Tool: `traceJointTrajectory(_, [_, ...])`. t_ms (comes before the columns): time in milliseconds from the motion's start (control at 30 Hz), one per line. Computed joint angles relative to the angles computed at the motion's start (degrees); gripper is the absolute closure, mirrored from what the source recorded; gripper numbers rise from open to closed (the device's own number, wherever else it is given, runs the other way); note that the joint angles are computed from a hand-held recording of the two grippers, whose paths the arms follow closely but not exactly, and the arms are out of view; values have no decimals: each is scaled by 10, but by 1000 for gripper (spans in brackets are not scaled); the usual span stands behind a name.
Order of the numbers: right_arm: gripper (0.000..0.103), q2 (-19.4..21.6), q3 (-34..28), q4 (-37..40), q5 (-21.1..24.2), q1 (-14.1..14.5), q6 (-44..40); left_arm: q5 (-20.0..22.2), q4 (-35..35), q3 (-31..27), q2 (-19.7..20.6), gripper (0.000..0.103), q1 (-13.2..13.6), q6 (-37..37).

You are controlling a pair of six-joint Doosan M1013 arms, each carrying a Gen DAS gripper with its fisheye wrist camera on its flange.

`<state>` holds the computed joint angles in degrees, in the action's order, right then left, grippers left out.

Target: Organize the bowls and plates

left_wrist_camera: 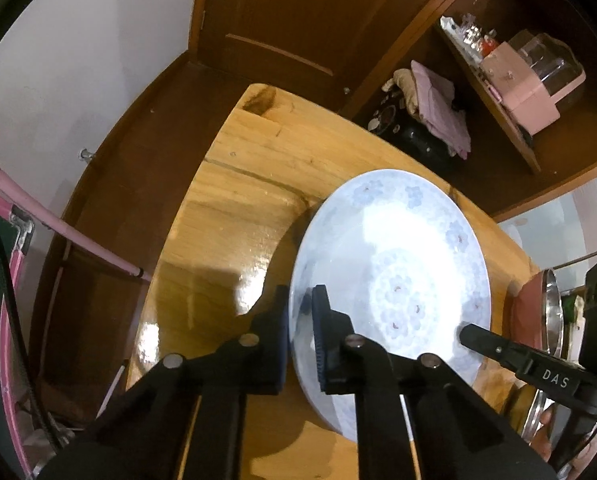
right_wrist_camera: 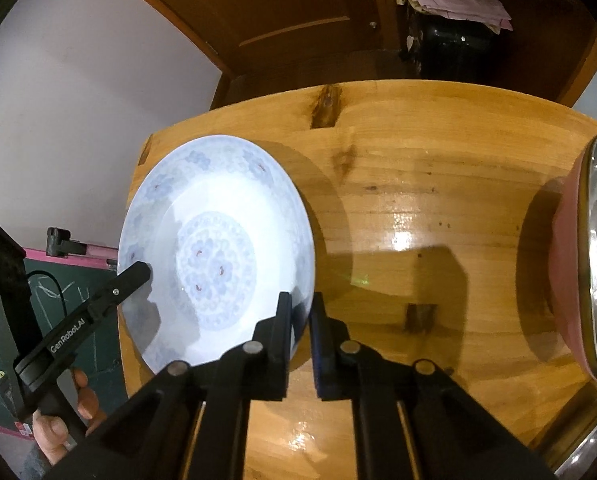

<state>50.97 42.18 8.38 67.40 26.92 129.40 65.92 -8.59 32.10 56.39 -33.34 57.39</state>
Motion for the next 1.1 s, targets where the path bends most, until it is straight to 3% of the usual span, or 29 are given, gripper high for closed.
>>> traceJointTrajectory(333, [95,-23,38,12,18,2,-8,10,-54,39,-21,94,-4,34])
traceJointTrajectory(567, [95,-59,98,18,1,5,-12,12,-68,91,-51,94,-17,53])
traceJointTrajectory(1100, [96,-119,204,25,-45,19,-25,-47,-85,214,-118,94,-39,72])
